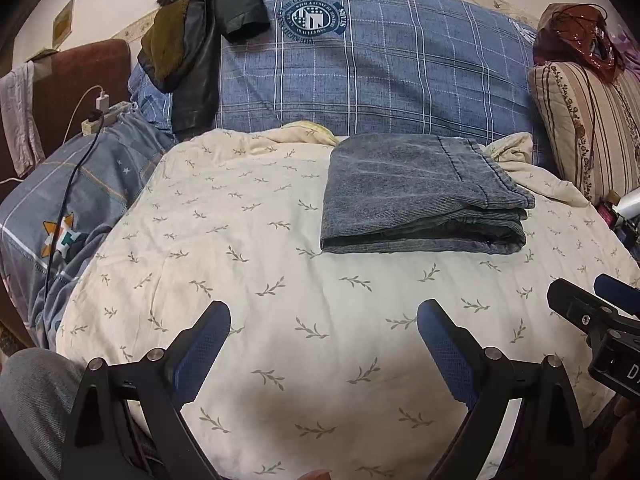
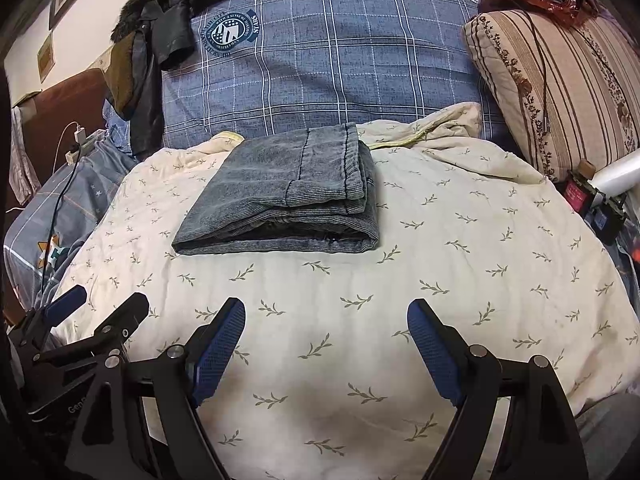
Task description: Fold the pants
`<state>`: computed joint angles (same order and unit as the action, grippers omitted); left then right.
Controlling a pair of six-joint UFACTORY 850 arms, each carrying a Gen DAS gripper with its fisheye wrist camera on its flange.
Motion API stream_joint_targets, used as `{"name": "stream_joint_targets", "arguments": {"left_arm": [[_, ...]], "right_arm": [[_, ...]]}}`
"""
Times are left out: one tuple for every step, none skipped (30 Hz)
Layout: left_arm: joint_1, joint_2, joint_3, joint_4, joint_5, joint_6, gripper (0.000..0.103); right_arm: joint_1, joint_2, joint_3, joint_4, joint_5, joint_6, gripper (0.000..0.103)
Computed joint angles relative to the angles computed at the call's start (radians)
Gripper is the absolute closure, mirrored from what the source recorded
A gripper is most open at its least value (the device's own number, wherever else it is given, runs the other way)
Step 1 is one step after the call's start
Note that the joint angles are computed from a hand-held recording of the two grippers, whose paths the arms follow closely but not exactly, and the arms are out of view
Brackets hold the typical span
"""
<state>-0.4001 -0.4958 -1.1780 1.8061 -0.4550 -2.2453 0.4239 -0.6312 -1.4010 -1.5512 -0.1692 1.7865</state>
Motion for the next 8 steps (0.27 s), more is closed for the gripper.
{"name": "stream_joint_targets", "arguments": {"left_arm": [[0.004,-0.002,-0.003,-0.009,0.008,0.007,0.008],[0.007,-0.004,-0.007,-0.020,0.013,0.018,0.008],[0.009,-0.006,-0.011,-0.029,0.013,0.028,0.008],[0.009,-0.006,-0.012,-0.031,0.012,0.032,0.008],[0.012,-0.008,-0.015,-0.029,0.016,0.034,0.008],[0.012,-0.009,-0.017,-0.028,0.019,0.034,0.009],[0.013,-0.009,-0.018,-0.025,0.019,0.031,0.009],[0.014,-0.011,-0.021,-0.028,0.018,0.033,0.009]], "right_arm": [[0.000,0.000,0.001,-0.003,0.000,0.004,0.019],[-0.001,0.000,0.001,-0.002,0.002,0.003,0.019],[-0.001,0.000,0.001,-0.004,0.002,0.006,0.019],[-0.002,0.000,0.002,-0.007,0.002,0.009,0.019],[-0.002,-0.002,0.000,0.006,0.003,-0.004,0.019],[-0.003,-0.004,-0.002,0.032,0.004,-0.029,0.019],[-0.005,-0.005,-0.003,0.040,0.007,-0.038,0.019],[-0.005,-0.004,-0.003,0.035,0.007,-0.032,0.019]]}}
